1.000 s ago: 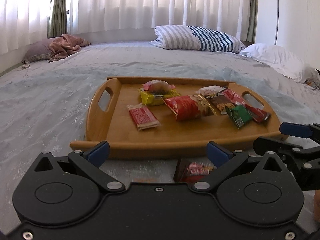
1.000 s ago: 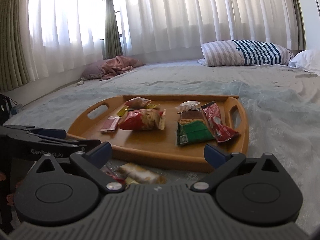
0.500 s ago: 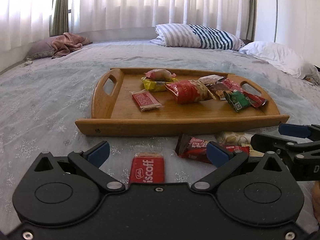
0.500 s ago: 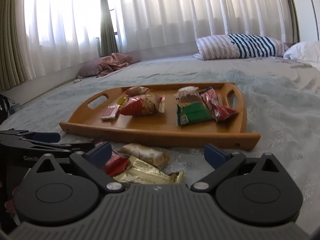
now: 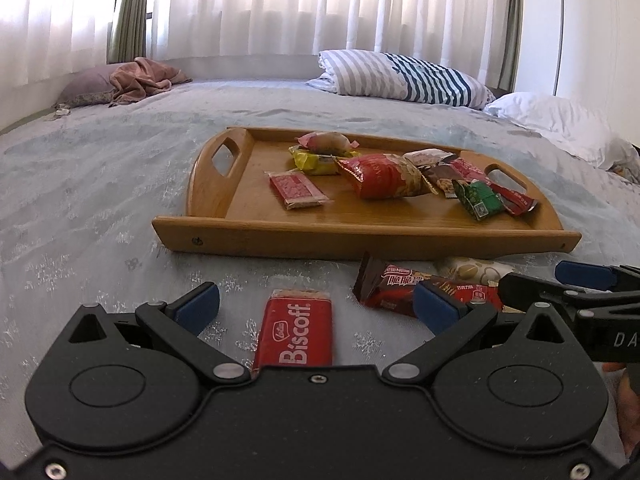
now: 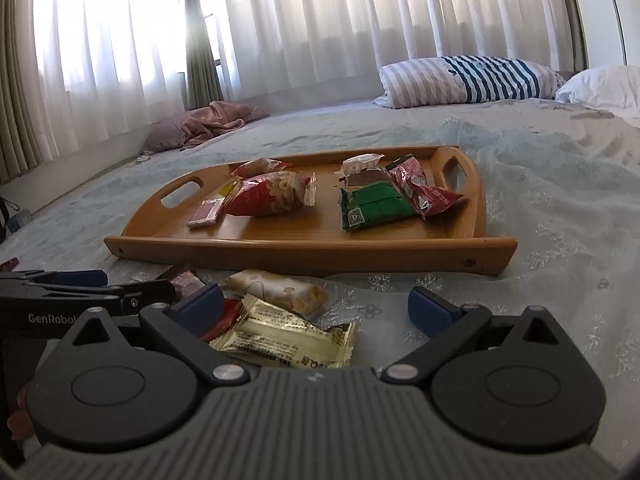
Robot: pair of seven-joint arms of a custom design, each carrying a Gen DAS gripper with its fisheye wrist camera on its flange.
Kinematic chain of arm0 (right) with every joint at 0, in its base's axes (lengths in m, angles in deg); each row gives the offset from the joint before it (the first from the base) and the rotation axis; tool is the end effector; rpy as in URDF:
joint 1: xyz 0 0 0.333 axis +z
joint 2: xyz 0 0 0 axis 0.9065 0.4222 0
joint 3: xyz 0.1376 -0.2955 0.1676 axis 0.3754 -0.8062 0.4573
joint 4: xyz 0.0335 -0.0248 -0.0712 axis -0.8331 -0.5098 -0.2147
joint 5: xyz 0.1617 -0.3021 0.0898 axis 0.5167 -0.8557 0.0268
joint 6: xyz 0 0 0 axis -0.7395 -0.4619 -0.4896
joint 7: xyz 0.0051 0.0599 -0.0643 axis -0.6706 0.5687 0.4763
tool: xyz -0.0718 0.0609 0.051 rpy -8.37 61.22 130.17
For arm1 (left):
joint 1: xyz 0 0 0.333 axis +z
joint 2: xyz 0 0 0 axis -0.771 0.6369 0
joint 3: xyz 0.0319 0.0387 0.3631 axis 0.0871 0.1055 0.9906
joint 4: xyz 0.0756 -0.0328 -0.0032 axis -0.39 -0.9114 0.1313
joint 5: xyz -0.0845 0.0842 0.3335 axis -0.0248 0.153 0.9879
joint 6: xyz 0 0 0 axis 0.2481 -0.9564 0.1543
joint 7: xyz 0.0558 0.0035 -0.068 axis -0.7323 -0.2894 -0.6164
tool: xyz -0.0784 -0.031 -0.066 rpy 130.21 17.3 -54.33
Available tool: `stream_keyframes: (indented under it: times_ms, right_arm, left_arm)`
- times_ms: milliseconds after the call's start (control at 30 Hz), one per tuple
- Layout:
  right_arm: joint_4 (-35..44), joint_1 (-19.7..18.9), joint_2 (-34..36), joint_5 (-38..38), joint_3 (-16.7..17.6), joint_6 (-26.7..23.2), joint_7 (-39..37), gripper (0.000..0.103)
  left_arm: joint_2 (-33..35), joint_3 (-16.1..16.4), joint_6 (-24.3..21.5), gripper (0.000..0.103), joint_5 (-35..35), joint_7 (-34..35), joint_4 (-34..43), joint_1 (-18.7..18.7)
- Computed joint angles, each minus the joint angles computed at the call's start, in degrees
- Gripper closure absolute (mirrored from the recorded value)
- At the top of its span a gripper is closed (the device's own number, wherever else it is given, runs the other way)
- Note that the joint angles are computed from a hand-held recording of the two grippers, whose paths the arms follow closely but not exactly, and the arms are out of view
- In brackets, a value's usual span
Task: Organize snacks
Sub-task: 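Grasp the red Biscoff packet with the left tool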
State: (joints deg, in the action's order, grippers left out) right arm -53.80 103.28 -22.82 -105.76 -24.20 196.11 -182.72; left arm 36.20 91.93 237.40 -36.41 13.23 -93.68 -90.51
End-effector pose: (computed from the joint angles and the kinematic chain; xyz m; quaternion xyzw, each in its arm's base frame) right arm 0.6188 0.4280 0.3952 -0.5744 0.6224 -0.3188 0.4256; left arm 0.6749 -0.3611 0.4071 -0.5351 0.6899 -0.4081 0.2666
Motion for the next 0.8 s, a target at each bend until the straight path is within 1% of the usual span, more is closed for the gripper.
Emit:
stream_keyframes:
  times_ms: [67, 100, 133, 167, 200, 300, 433, 467, 533, 600, 667, 767, 800]
  right_arm:
    - [0.09, 0.68, 0.02, -2.21, -0.54, -0.22, 1.07, 0.000]
    - [0.21, 0.76, 0.05, -2.75, -0.38, -0.55, 1.03, 0.002]
    - [0.14, 0.97, 0.02, -3.19, -0.28, -1.35, 1.02, 0.003]
    - [0.13, 0.97, 0.02, -3.20, 0.00, -1.97, 0.62, 0.005]
    - [0.18, 0.81, 0.04, -3.07, 0.34, -2.15, 0.08, 0.007]
    - [0.30, 0.34, 0.13, -2.45, 0.89, -2.03, -0.92, 0.009]
    - [0.07, 0.22, -0.12, -1.14, 1.10, -1.92, -2.31, 0.012]
    - [-0.08, 0.49, -0.31, -1.38, 0.91, -2.01, -2.45, 0.012]
    - [-0.30, 0.74, -0.53, -1.51, 0.92, -2.11, -3.17, 0.012]
    - [-0.50, 0.48, -0.56, 0.01, 1.55, -1.69, -5.98, 0.013]
    - [-0.65, 0.85, -0.48, 0.97, 1.54, -1.65, -8.52, 0.014]
    - [-0.85, 2.06, -0.43, 0.41, 0.84, -2.49, -9.85, 0.016]
    - [-0.86, 2.27, -0.38, 0.35, 0.80, -2.84, -10.26, 0.017]
  left_arm:
    - [-0.03, -1.10, -0.24, 0.000, -0.06, 0.00, 0.25, 0.86]
    - [-0.03, -1.43, -0.19, 0.000, -0.02, 0.00, 0.28, 1.12]
    - [-0.02, -0.90, -0.12, 0.000, -0.09, -0.16, 0.15, 0.73]
    - [0.21, 0.32, -0.24, 0.000, -0.38, -0.57, 0.23, -0.14]
    - [0.51, 1.75, -1.16, 0.000, -0.55, -0.94, 0.60, -1.16]
    - [0.98, 3.93, -2.47, 0.003, 0.61, -2.07, 1.17, -2.72]
    - [0.38, 3.30, -3.31, 0.011, 2.80, -2.66, 0.88, -2.41]
    - [0.03, 2.81, -3.38, 0.011, 3.35, -2.83, 0.54, -2.10]
    - [-0.95, 1.08, -2.75, 0.016, 4.17, -2.99, -0.62, -0.97]
    - [-1.91, -0.35, -1.95, 0.020, 4.69, -2.80, -2.01, -0.07]
    - [-2.59, -0.94, -0.94, 0.024, 4.96, -2.28, -3.38, 0.14]
    - [-3.33, 0.50, 1.04, 0.029, 4.29, -1.24, -5.77, -1.48]
    - [-3.63, 0.66, 1.90, 0.033, 3.81, -0.68, -6.64, -1.78]
